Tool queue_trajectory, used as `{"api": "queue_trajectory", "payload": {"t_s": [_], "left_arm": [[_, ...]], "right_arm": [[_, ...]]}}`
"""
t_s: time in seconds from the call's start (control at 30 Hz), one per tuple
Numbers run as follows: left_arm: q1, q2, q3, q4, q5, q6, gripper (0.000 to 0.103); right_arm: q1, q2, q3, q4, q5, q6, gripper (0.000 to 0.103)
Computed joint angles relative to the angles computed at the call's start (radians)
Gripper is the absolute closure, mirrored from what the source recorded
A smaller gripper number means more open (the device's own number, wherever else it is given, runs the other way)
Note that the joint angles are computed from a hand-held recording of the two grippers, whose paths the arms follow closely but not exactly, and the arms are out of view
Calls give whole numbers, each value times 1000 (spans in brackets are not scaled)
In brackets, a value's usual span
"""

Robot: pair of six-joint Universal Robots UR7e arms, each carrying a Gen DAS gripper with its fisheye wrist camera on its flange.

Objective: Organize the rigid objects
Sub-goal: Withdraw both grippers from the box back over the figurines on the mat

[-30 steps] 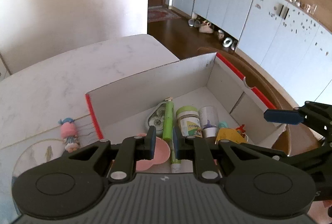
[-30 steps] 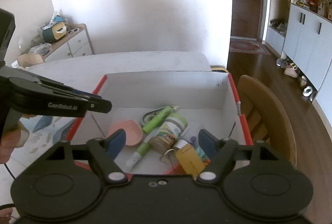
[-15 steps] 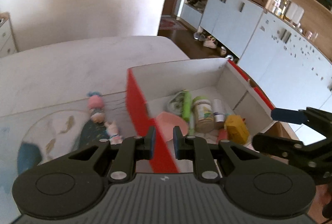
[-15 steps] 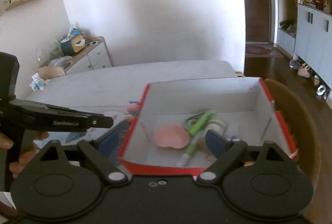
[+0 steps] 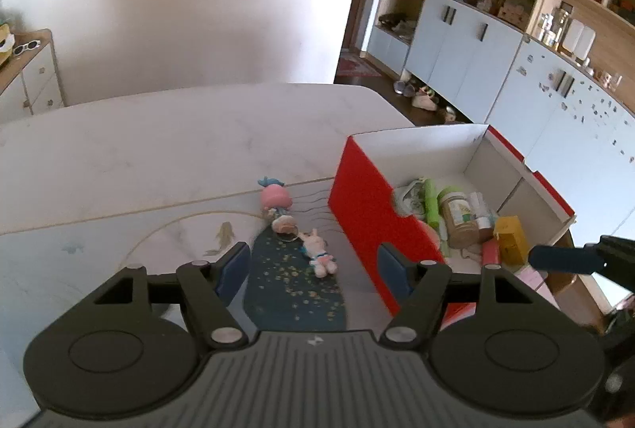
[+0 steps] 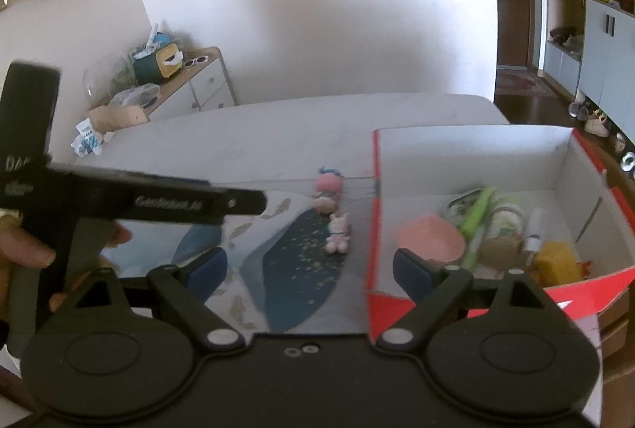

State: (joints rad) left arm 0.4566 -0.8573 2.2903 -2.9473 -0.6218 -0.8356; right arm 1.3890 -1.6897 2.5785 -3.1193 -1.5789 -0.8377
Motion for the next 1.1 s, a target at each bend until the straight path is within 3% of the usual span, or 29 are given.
{"api": "queue_trajectory", "payload": {"t_s": [0.2, 0.47, 0.77, 0.97, 1.1], "left_arm": [[55, -18, 14, -71, -10, 119, 25], [133, -1, -8, -163, -42, 275, 24], [222, 45, -84, -195, -62, 407, 24], [290, 72, -145, -175, -106, 431, 24], [327, 94, -196, -134, -129, 472, 24]], "right_arm": [[66, 156, 31, -218, -79, 57, 13], [120, 400, 36, -540, -171, 104, 11], [173, 596, -31, -697, -296, 187, 10], [199, 746, -83, -875, -375, 123, 9], [198, 803, -104, -964, -387, 83, 9]]}}
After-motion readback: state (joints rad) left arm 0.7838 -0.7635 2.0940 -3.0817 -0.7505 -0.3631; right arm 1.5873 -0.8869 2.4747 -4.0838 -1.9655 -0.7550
